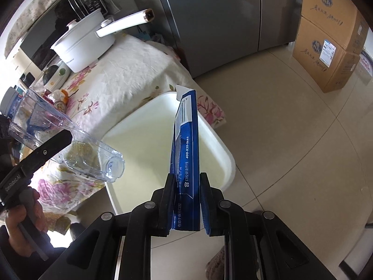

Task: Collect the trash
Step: 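Carry the bottle and blue box to the white basin and release both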

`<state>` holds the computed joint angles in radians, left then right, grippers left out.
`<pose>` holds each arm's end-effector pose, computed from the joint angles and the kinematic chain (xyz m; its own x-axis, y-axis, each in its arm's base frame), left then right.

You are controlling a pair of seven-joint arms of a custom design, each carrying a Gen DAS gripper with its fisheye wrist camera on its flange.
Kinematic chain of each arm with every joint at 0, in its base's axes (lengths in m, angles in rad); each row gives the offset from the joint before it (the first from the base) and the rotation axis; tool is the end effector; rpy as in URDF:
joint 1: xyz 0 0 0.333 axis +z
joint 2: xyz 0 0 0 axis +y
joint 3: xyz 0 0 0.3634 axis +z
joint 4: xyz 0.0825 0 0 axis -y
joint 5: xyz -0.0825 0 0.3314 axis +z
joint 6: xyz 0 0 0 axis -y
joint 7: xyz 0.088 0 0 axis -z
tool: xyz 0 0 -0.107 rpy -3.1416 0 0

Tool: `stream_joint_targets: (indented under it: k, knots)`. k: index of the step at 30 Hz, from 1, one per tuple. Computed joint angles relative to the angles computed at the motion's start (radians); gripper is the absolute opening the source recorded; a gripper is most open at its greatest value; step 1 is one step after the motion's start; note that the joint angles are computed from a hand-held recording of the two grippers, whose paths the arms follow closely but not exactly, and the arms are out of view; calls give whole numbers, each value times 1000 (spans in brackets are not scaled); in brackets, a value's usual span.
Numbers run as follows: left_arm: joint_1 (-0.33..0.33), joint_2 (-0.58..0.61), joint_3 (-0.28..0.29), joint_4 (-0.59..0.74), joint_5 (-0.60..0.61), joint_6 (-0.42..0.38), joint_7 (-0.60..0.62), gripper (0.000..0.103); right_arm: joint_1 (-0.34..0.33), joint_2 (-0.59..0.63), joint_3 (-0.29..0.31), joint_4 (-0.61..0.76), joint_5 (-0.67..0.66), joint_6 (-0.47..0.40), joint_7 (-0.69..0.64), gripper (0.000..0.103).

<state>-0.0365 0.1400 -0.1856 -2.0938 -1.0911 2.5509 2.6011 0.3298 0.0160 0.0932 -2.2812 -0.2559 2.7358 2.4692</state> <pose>0.5465 -0.1067 0.4634 -0.4791 -0.7728 0.4162 -0.7940 0.1795 -0.5808 0.4658 0.2202 0.4762 -0.2143 -0.9565 -0.1981 -0.8743 0.2782 -0.3977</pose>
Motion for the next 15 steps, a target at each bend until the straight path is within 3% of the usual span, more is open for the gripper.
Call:
stream_joint_targets:
  k: [2, 8, 15]
  knots:
    - [-6, 3, 2, -2, 22, 18, -21, 73, 0, 4, 0, 3, 1, -8, -4, 21]
    - [-8, -11, 15, -9, 134, 58, -93, 99, -1, 10, -1, 9, -2, -32, -5, 21]
    - [20, -60, 34, -34, 189, 64, -70, 101, 3, 21, 0, 31, -20, -50, 9, 21]
